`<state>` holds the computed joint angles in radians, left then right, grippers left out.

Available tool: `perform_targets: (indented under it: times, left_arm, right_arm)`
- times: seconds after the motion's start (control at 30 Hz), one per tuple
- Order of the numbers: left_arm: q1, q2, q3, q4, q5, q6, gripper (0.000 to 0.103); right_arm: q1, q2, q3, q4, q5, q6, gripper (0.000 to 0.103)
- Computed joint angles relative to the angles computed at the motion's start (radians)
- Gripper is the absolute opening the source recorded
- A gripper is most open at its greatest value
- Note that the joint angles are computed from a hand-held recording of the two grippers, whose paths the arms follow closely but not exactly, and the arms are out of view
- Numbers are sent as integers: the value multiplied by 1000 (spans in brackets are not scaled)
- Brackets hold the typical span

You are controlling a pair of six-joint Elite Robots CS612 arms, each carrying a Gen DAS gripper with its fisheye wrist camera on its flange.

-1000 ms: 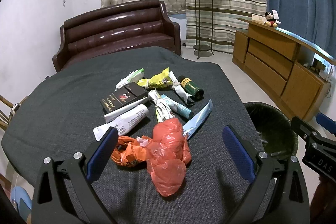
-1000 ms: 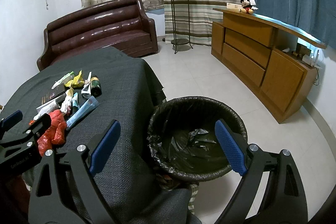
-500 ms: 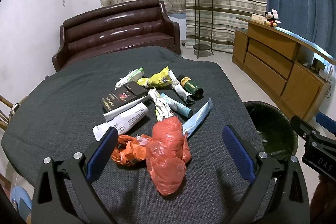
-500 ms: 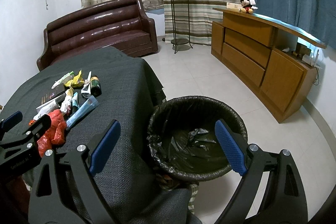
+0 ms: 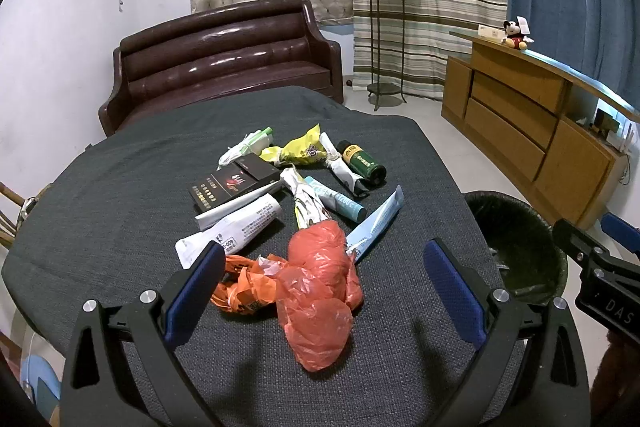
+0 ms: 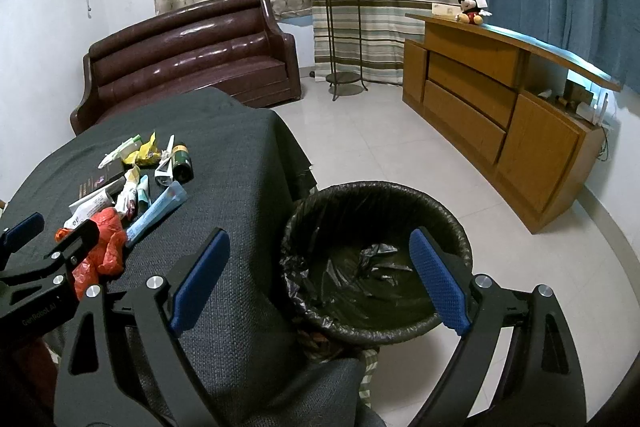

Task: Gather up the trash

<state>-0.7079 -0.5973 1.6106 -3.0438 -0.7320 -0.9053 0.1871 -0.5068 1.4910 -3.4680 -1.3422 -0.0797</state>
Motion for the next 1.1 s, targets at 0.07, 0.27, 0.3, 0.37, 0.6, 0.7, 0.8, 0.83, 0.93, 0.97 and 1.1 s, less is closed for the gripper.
perform_targets:
  times: [0.07, 0.27, 0.3, 0.37, 0.6, 0.7, 0.8, 0.83, 0.93, 0.97, 1.1]
  left_arm:
    - [0, 0, 0, 1, 0, -1, 97]
    - [0, 0, 0, 2, -1, -1, 97]
    - [0, 0, 0, 2, -1, -1, 97]
    - [0, 0, 0, 2, -1, -1, 97]
    - [0, 0, -1, 4, -1, -2, 97]
    - [0, -1, 0, 3, -2, -2, 97]
    - [-1, -5, 9, -2, 0, -1, 97]
    - [-1, -6, 10, -2, 0, -2, 97]
    - [0, -6, 10, -1, -2, -2, 97]
    - [-1, -6, 10, 0, -1, -3, 97]
    - [0, -7, 10, -1, -4, -1, 96]
  right_arm:
    - [0, -1, 1, 1, 1, 0, 89]
    - [0, 0, 0, 0, 0, 0, 89]
    - [0, 0, 0, 0, 0, 0, 89]
    - [0, 0, 0, 1, 0, 0, 89]
    - [0, 0, 1, 0, 0, 1, 89]
    - [0, 1, 0, 2, 0, 1, 89]
    - [1, 1, -1, 1, 0, 1, 89]
    - [1, 1, -1, 1, 0, 1, 89]
    - [1, 1, -1, 2, -1, 2, 89]
    - [1, 1, -1, 2, -1, 2, 89]
    - [1, 1, 0, 1, -2, 2, 89]
